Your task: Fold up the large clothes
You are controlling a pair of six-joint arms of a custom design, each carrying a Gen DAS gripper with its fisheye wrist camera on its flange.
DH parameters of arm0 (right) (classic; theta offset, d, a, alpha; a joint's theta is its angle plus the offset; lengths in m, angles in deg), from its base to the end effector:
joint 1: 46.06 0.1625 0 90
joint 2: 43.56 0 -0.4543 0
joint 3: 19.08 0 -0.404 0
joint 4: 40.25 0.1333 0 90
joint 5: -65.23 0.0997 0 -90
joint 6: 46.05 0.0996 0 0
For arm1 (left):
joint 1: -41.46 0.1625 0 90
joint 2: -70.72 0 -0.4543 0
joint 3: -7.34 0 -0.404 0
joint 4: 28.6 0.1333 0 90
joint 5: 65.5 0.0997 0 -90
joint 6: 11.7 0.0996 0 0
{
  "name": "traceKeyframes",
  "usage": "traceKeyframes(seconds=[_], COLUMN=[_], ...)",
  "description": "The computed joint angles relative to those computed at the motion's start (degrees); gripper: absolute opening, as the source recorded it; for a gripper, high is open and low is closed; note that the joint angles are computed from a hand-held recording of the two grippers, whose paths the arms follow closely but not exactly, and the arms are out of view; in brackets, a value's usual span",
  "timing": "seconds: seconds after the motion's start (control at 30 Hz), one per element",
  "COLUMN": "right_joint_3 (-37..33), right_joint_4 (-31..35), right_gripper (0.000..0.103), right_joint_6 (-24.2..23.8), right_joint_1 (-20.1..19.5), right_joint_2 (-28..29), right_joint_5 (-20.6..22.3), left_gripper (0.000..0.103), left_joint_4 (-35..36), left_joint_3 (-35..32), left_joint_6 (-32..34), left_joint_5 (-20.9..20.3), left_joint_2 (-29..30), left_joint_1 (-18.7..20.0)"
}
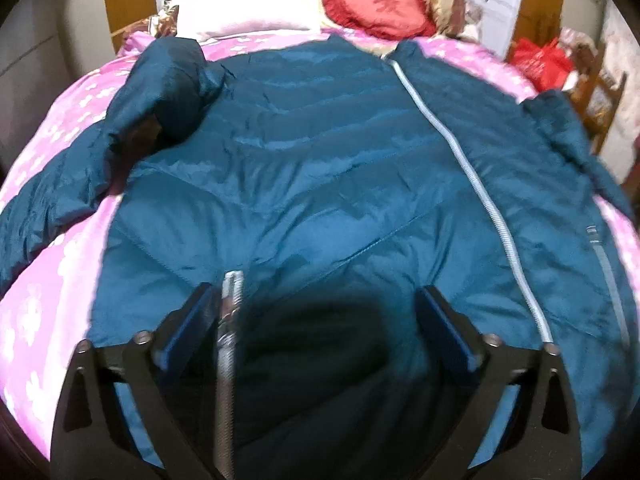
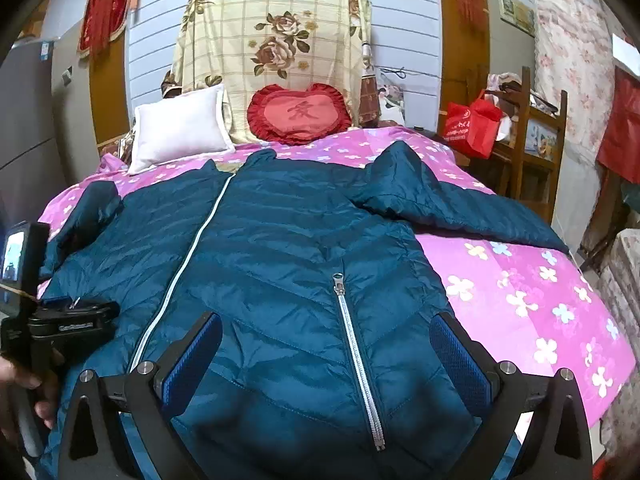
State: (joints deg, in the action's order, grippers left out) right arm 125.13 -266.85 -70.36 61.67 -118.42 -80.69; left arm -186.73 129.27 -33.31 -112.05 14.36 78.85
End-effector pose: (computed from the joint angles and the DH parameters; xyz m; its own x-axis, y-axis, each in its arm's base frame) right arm 0.1553 -0.3190 0.2933 -0.6499 0.3559 0.6715 -0.4228 0.5649 -0.7086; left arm -0.2919 -0.4771 0.1051 -0.7249 0.2955 -0.6223 0.5666 0.7696 -0.2946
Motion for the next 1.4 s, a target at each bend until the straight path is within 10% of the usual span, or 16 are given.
traceKeyframes(seconds=[0.13, 0.57, 0.77, 0.9, 1.07, 1.4], right_joint_3=[-0.3, -0.3, 0.1, -0.1, 0.0, 0.2], right_joint_4=[4.2, 9.8, 13.9, 16.4, 18.1, 17.8], right_gripper=[0.103, 0.103, 0.103, 0.103, 0.103, 0.103], right_joint_6=[3.8, 5.8, 9.8, 11.4, 13.3, 14.2], right_joint_1=[-0.8, -1.6, -3.1, -3.8, -4.6, -4.3], right_joint_2=[-0.7, -0.3, -2.1, -2.2, -3.6, -4.8], right_joint_5=[1.3, 2.2, 3.4, 2.4, 3.6, 3.1], left_gripper=[0.096, 0.096, 0.096, 0.094, 0.015, 0.008], left_joint_4=[-5.7, 13.2, 16.0, 14.8, 10.8, -5.4], left_joint_3=[5.4, -0.9, -7.3, -7.6, -6.6, -4.8], left_joint_6=[3.2, -1.5, -6.0, -5.4, 0.5, 11.9], left_joint_5=[0.5, 27.3, 16.5, 16.6, 15.6, 5.5], left_joint_2=[-9.1, -18.5, -17.5, -16.4, -15.7, -16.7], left_joint_1=[0.5, 15.6, 23.4, 23.4, 21.5, 11.4])
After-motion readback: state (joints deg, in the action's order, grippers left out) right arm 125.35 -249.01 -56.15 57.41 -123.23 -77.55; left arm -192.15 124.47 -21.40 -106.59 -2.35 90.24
